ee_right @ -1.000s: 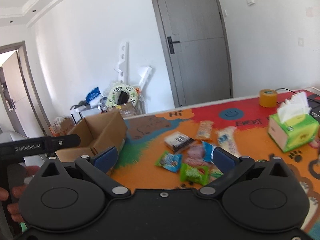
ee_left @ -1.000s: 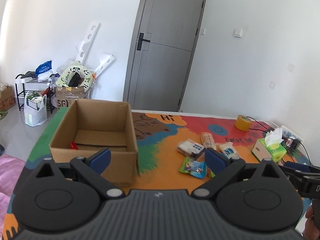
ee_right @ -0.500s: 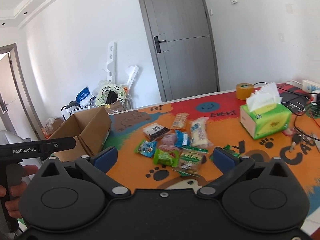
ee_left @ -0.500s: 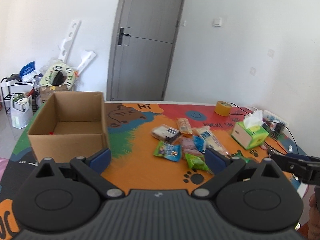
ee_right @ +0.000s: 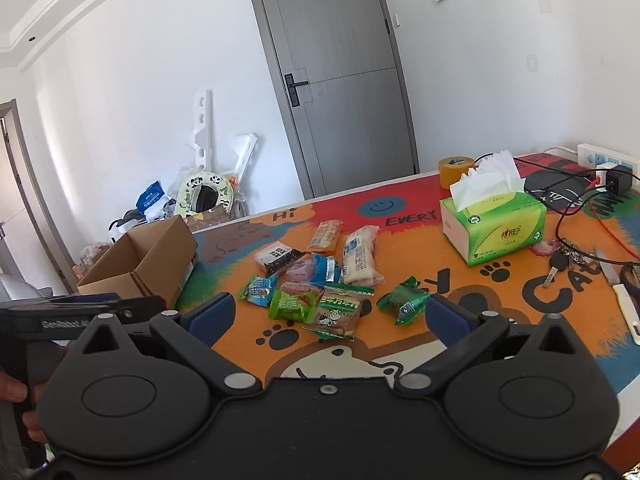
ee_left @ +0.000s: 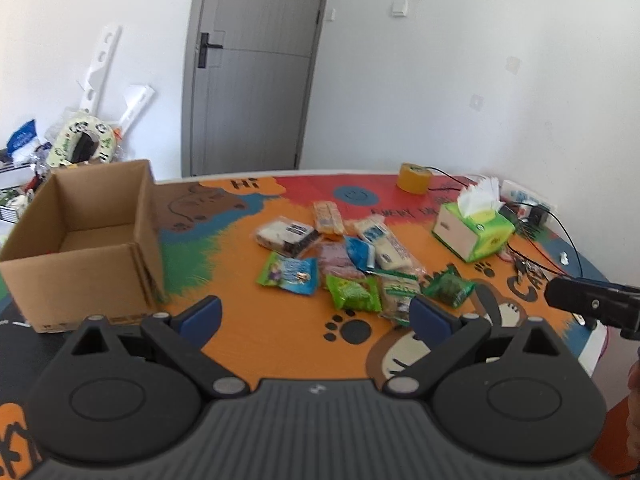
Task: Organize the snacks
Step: 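Move both grippers back over the remaining snacks on the mat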
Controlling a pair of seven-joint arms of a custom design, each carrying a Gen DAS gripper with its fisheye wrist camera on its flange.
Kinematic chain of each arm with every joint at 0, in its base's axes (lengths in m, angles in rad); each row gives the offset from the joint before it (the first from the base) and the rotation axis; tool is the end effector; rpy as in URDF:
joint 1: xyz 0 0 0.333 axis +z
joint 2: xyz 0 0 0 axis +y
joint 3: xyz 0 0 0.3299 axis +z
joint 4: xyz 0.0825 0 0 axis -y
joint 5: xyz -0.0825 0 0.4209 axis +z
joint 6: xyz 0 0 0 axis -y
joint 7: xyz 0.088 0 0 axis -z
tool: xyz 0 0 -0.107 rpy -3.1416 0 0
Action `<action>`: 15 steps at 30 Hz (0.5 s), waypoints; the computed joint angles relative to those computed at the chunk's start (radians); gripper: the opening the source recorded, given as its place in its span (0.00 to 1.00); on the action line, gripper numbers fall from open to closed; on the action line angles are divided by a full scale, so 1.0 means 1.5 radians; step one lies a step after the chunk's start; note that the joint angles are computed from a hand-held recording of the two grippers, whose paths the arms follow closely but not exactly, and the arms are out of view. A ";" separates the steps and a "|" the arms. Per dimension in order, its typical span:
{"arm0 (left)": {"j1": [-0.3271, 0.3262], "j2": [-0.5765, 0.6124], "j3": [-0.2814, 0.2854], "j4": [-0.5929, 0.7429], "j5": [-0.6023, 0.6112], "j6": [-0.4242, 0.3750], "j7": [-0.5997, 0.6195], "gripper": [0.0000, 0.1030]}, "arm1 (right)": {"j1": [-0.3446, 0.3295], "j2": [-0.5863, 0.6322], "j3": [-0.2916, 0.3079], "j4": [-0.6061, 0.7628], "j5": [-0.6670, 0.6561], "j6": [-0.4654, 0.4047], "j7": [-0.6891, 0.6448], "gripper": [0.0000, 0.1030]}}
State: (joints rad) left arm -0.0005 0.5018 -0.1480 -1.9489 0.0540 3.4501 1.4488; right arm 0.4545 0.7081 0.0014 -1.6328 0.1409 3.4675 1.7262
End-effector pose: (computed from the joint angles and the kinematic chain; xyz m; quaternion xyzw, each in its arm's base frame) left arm 0.6935 -0.0975 0.3305 -0.6101 0.6286 -0.3966 0.2745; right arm 0.6991 0.3241 0.3287 -0.6381 0.5558 -0.2309 0.4803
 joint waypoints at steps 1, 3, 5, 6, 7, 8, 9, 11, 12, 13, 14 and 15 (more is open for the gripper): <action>0.002 0.004 -0.004 0.006 0.003 -0.007 -0.001 0.96 | -0.001 0.001 0.001 0.001 0.000 -0.001 0.000 1.00; -0.002 0.013 -0.002 0.017 0.002 -0.018 0.000 0.96 | -0.004 0.005 0.002 0.007 -0.002 -0.010 0.001 1.00; -0.002 0.021 -0.005 0.028 0.003 -0.025 0.000 0.96 | -0.003 0.009 -0.002 0.013 0.000 -0.017 0.003 1.00; -0.001 0.026 -0.007 0.034 0.005 -0.028 0.001 0.96 | -0.005 0.011 -0.001 0.015 -0.003 -0.017 0.003 1.00; -0.008 0.030 0.000 0.040 0.000 -0.031 0.002 0.96 | -0.008 0.014 0.000 0.019 -0.006 -0.018 0.002 1.00; -0.017 0.034 0.008 0.046 -0.006 -0.035 0.003 0.96 | -0.008 0.017 -0.001 0.023 -0.007 -0.021 0.002 1.00; -0.020 0.038 0.011 0.053 -0.008 -0.039 0.004 0.96 | -0.008 0.020 -0.002 0.028 -0.008 -0.024 0.002 1.00; -0.019 0.046 0.009 0.066 -0.010 -0.048 0.005 0.96 | -0.021 0.027 0.010 0.038 -0.017 -0.030 0.005 1.00; -0.022 0.050 0.010 0.073 -0.012 -0.053 0.005 0.96 | -0.033 0.032 0.023 0.044 -0.028 -0.031 0.006 1.00; -0.024 0.054 0.011 0.080 -0.013 -0.055 0.006 0.96 | -0.042 0.036 0.031 0.050 -0.036 -0.033 0.007 1.00; -0.028 0.059 0.015 0.088 -0.016 -0.059 0.007 0.96 | -0.045 0.041 0.033 0.056 -0.040 -0.037 0.008 1.00; -0.033 0.063 0.019 0.095 -0.018 -0.062 0.007 0.96 | -0.045 0.046 0.032 0.065 -0.042 -0.041 0.010 1.00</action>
State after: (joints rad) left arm -0.0496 0.5965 -0.1196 -1.8070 0.0271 3.3570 1.4599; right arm 0.3863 0.7774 0.0493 -1.5358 0.0774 3.4054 1.7409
